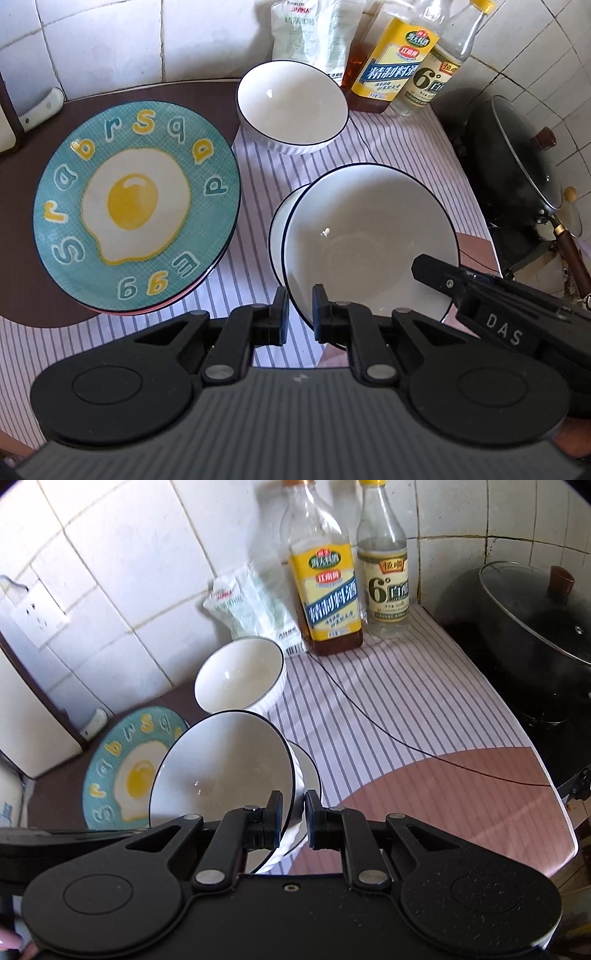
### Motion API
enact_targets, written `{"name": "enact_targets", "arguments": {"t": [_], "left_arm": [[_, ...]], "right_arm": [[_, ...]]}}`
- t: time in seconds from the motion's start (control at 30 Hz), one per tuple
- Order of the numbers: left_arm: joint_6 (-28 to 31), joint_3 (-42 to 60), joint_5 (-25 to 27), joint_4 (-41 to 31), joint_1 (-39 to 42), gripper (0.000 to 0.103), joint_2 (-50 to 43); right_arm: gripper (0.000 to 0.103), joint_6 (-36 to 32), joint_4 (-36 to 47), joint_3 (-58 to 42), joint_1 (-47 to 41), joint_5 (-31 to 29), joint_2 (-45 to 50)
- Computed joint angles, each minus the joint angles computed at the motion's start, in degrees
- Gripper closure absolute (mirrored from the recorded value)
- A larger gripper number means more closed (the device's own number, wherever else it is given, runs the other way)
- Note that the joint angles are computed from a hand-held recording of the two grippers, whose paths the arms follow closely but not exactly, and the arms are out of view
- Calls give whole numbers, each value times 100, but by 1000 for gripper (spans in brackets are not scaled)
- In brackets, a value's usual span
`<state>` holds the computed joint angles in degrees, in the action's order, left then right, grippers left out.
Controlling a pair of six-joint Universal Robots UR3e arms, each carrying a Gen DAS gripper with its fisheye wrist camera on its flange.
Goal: Organize plates and bowls
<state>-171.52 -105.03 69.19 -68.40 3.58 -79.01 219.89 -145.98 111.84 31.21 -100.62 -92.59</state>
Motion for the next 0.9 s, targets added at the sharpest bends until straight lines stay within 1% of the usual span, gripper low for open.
{"name": "enact_targets", "arguments": {"t": [0.1, 0.2, 0.27, 0.4, 0.53, 0.73, 0.87, 0.9], "left_arm": [[204, 55, -178, -145, 148, 92, -71], [289, 27, -408, -185, 339, 92, -85], [274, 29, -418, -123, 350, 92, -142], [296, 100, -387, -166, 313, 92, -307], [264, 161, -286, -165, 202, 91, -507], [257, 177, -473, -248, 335, 90, -636], [257, 190, -465, -249, 362, 89, -675], [302, 151, -544, -268, 417, 88, -634]], "right_arm": [[86, -52, -28, -52, 36, -56, 134], [86, -295, 335, -489, 310, -453, 386], [86, -551, 547, -734, 351, -556, 544], [86, -596, 628, -869, 283, -508, 705], [87, -699, 743, -1045, 464, -798, 920], [87, -737, 558, -1018, 537, -985, 1153], [86, -790, 475, -1027, 528, -972, 1274], [85, -778, 463, -1024, 529, -977, 1304]]}}
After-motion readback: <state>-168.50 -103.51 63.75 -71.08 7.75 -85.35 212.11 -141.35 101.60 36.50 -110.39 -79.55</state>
